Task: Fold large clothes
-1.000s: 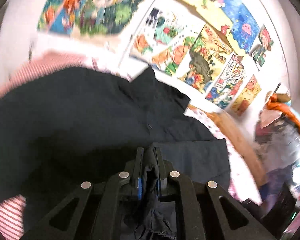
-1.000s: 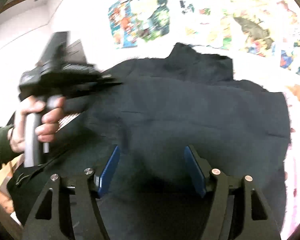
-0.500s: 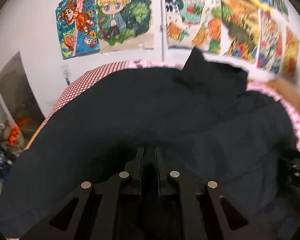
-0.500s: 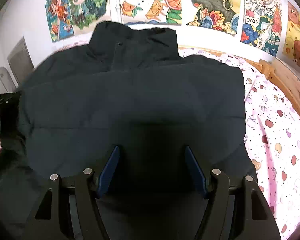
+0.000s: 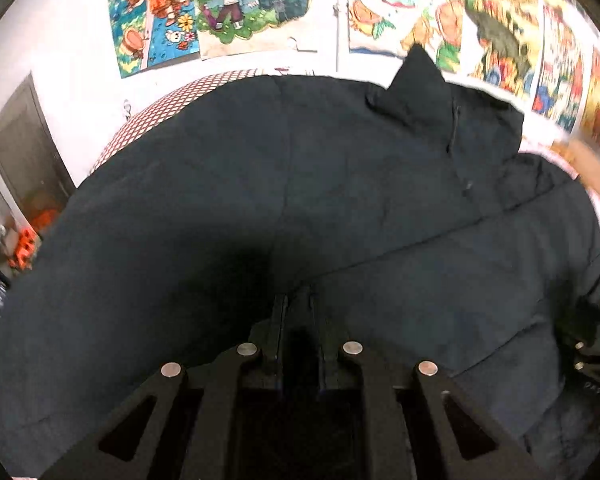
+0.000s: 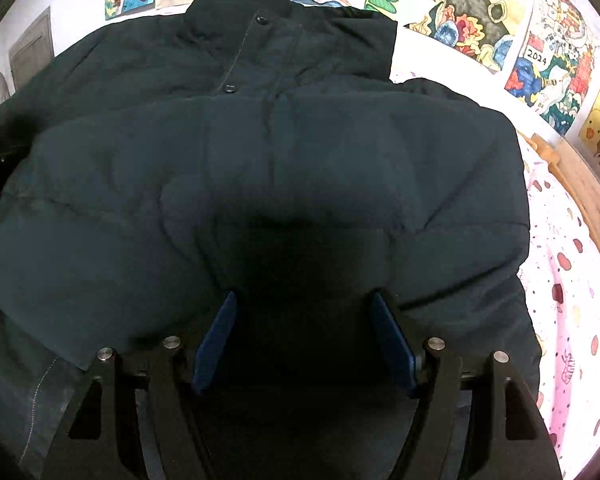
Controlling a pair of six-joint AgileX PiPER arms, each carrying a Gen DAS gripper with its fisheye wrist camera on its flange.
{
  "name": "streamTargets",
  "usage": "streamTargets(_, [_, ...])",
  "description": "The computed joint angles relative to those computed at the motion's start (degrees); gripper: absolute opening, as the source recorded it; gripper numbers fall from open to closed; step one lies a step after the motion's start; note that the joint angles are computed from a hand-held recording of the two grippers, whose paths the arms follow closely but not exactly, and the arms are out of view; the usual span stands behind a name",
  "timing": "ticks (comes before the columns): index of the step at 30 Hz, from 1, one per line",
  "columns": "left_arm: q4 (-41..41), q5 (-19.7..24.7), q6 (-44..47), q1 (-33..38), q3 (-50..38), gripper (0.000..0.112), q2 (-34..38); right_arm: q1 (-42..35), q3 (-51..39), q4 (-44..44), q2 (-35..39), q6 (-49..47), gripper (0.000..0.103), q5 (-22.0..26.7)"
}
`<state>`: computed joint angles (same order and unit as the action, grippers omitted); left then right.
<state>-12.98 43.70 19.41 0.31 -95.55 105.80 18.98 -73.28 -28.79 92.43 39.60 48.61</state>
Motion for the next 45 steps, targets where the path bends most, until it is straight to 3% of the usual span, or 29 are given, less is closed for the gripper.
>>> streamTargets(3, [-7.73, 2.04, 3.42, 3.37, 0.35, 0.027, -0.87, 0.37, 0.95, -0.57, -1.44, 1.34, 0.066, -1.20])
streamTargets(5, [-13.27, 4.17, 5.24, 6.02, 0.28, 0.053, -0.99, 1.00, 1.58, 0.57, -3.23, 0.55, 0.066, -2.99])
streamTargets(8, [-23.72, 7.91, 9.16, 10.95, 1.52, 0.069, -2.07, 4.48, 1.72, -1.59, -5.06, 1.30, 0.067, -4.56])
streamTargets(12, [-27.24, 10.04, 10.50, 15.42, 6.06, 0.077, -7.19, 9.45, -1.68, -0.62, -4.77, -2.46, 0.069, -4.77])
streamTargets(18, [-30.68, 9.60, 12.28, 26.61, 17.88, 0.083, -17.24, 12.25, -7.18, 10.41, -2.24, -10.36, 0.069, -6.32])
streamTargets(22, [-31.23, 10.96, 9.43, 36.78, 21.02, 0.083, -17.76, 10.78, -9.43, 21.37, -0.54, -15.50, 0.069, -9.02])
streamTargets(25, [-32.29, 13.28, 5.03, 42.63, 19.09, 0.083, -14.29, 11.17, -11.17, 22.23, 1.90, -14.72, 0.069, -10.38])
streamTargets(28, [-34.34, 12.05, 1.95, 46.69, 19.43, 0.086, -11.64, 13.06, -12.23, 20.04, 3.89, -11.20, 0.069, -11.14])
streamTargets(33, [-38.97, 15.38, -0.92, 48.58, 12.97, 0.086, -2.62, 14.69, -17.97, 19.11, 9.91, -10.58, 0.070, -9.74])
streamTargets(38, [-41.76, 13.19, 1.02, 47.26, 11.57, 0.084, -0.77, 15.21, -20.49, 18.90, 14.41, -9.62, 0.080, -8.86])
streamTargets(39, [-42.50, 12.26, 1.66, 47.31, 12.19, 0.082, -1.09, 15.31, -20.34, 18.79, 14.60, -9.57, 0.081, -9.06])
streamTargets(43, [-42.84, 7.57, 3.45, 47.11, 14.86, 0.051, -3.65, 15.46, -18.73, 18.82, 14.33, -9.11, 0.082, -10.67])
streamTargets(45, [-42.56, 8.95, 4.05, 47.51, 13.29, 0.034, -3.15, 15.09, -18.10, 19.57, 13.99, -9.52, 0.082, -11.37])
